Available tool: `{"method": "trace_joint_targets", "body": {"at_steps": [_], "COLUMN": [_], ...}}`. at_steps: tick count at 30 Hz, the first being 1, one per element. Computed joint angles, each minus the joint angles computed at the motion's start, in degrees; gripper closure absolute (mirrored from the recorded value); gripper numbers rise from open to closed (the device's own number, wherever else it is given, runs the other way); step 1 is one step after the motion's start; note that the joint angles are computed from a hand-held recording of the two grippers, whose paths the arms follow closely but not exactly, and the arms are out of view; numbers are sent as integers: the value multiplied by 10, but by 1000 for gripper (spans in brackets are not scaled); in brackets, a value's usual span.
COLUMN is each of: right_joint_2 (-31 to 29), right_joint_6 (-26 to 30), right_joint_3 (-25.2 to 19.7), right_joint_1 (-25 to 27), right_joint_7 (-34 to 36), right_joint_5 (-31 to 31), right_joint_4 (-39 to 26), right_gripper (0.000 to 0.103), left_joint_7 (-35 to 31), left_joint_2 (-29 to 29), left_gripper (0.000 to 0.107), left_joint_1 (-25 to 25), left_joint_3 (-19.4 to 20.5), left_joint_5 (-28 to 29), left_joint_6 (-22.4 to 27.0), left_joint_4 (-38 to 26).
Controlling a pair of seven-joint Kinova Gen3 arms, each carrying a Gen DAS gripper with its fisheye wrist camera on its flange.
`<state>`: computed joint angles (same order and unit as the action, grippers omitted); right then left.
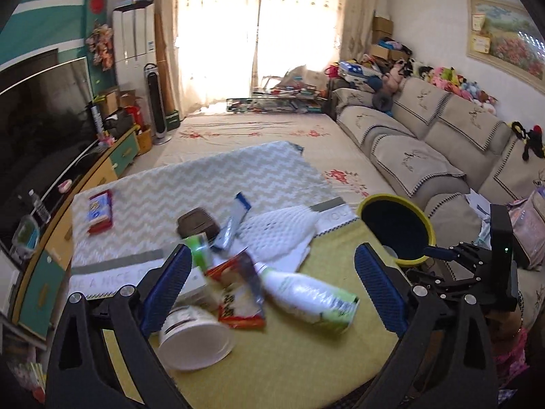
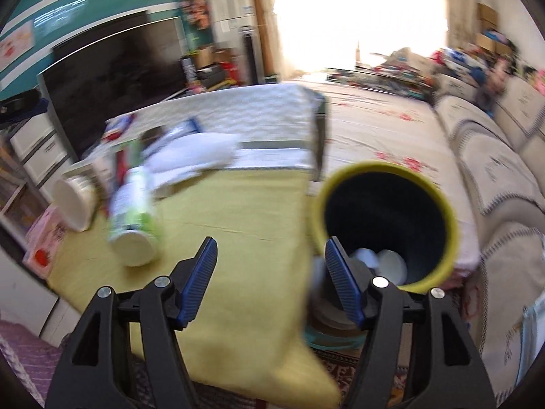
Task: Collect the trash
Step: 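Grasp the green-and-white plastic bottle with the right tool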
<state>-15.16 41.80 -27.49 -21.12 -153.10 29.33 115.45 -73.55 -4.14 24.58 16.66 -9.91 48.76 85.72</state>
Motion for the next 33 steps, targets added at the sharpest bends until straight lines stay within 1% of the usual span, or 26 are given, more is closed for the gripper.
{"method": "trace_joint_targets", "body": {"at_steps": [2, 3, 5, 9, 12, 17, 22, 25, 28, 29, 30, 33], "right_joint_2": [20, 32, 54, 101, 137, 180, 196, 207, 214, 216, 216, 217], "right_joint_6": [-33, -38, -44, -53, -48, -52, -59, -54, -44, -39, -42, -32], "right_joint_3": [-1, -14, -22, -7, 10, 45, 80, 102, 121, 126, 130, 138], "right_joint_1": [-18, -20, -33, -65, -87, -122, -159, -176, -193, -198, -200, -214], "right_joint_7": [21, 19, 11, 6, 6, -5, -15, -4, 15, 19, 25, 17], "right_joint_5": [6, 17, 42, 64, 74, 90, 106, 99, 86, 84, 78, 85], "right_joint_4": [-10, -18, -31, -57, -74, -90, -98, -108, -119, -122, -122, -125], "right_gripper": [38, 37, 33, 33, 33, 33, 33, 33, 41, 47, 51, 54], "left_joint_7": [-6, -10, -21, -71, -95, -105, -113, -113, -114, -115, -114, -117], "left_joint_2": [-31, -45, -73, -116, -136, -148, -146, -145, -143, -142, -141, -142], "left_gripper": [12, 12, 12, 12, 12, 12, 12, 12, 12, 12, 12, 12], "left_joint_1": [-13, -20, -35, -48, -62, -83, -91, -93, -95, -95, -95, -95], "left_joint_3": [-20, -27, -39, -77, -86, -80, -75, -71, -70, -71, -71, -71], "left_joint_5": [23, 35, 58, 129, 157, 175, 183, 185, 186, 187, 188, 190], "left_joint_6": [-8, -13, -24, -53, -60, -63, -61, -58, -56, -56, -56, -56], "left_joint_4": [42, 63, 105, 174, 204, 220, 220, 218, 217, 217, 217, 219]}}
